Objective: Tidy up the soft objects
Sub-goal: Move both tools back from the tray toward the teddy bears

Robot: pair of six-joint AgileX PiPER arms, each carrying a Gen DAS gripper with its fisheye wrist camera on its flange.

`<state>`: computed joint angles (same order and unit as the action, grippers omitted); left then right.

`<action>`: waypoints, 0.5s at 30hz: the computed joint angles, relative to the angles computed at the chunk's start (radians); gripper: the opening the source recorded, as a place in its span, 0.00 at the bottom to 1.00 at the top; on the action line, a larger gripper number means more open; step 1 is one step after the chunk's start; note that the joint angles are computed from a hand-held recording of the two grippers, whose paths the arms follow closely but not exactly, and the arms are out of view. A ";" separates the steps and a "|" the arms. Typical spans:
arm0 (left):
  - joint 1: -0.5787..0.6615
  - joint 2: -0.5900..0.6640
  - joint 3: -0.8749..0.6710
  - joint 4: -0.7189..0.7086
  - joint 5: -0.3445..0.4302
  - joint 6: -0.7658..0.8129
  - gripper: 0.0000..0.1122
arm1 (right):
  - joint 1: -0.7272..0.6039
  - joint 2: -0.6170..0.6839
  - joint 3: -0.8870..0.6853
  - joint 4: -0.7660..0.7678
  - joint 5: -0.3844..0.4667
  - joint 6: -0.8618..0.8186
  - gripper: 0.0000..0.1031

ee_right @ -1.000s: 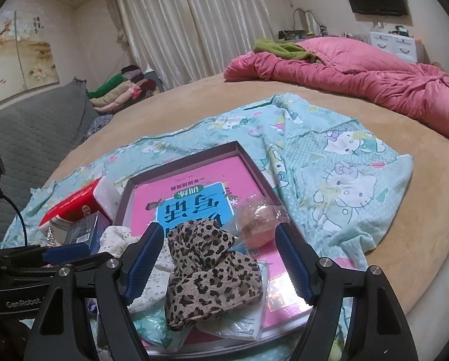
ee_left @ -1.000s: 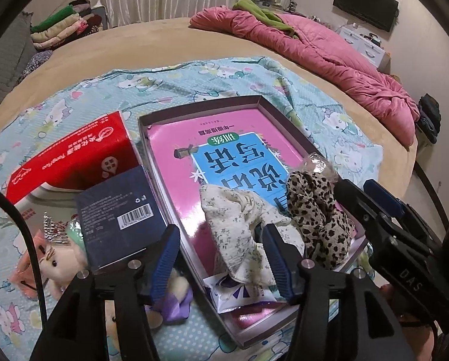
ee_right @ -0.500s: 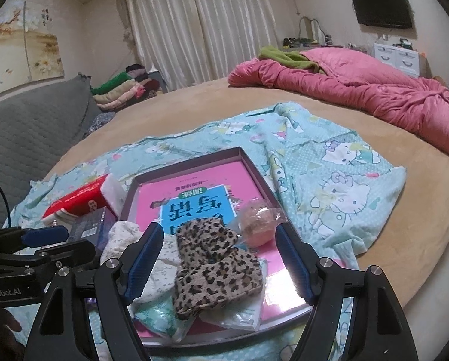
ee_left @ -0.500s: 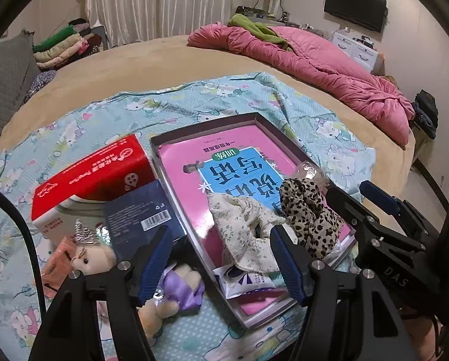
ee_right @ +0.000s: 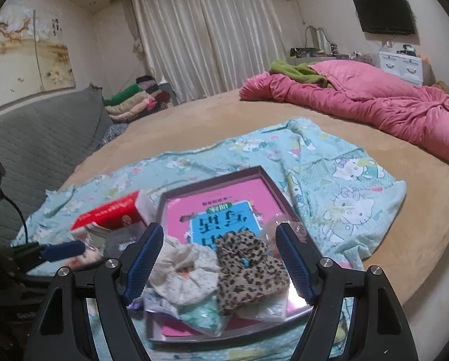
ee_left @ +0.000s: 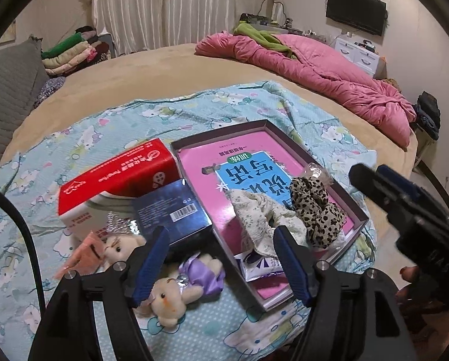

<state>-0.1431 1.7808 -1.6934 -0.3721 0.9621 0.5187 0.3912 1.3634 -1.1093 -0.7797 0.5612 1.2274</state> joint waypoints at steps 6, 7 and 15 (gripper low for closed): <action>0.024 -0.025 0.009 -0.017 0.004 0.021 0.69 | 0.062 0.000 -0.046 -0.010 0.046 0.008 0.76; 0.030 -0.030 0.009 -0.023 0.006 0.027 0.69 | 0.073 0.002 -0.054 -0.013 0.055 0.009 0.76; 0.092 -0.049 -0.001 -0.059 0.027 0.049 0.69 | 0.133 0.016 -0.106 -0.037 0.105 0.011 0.77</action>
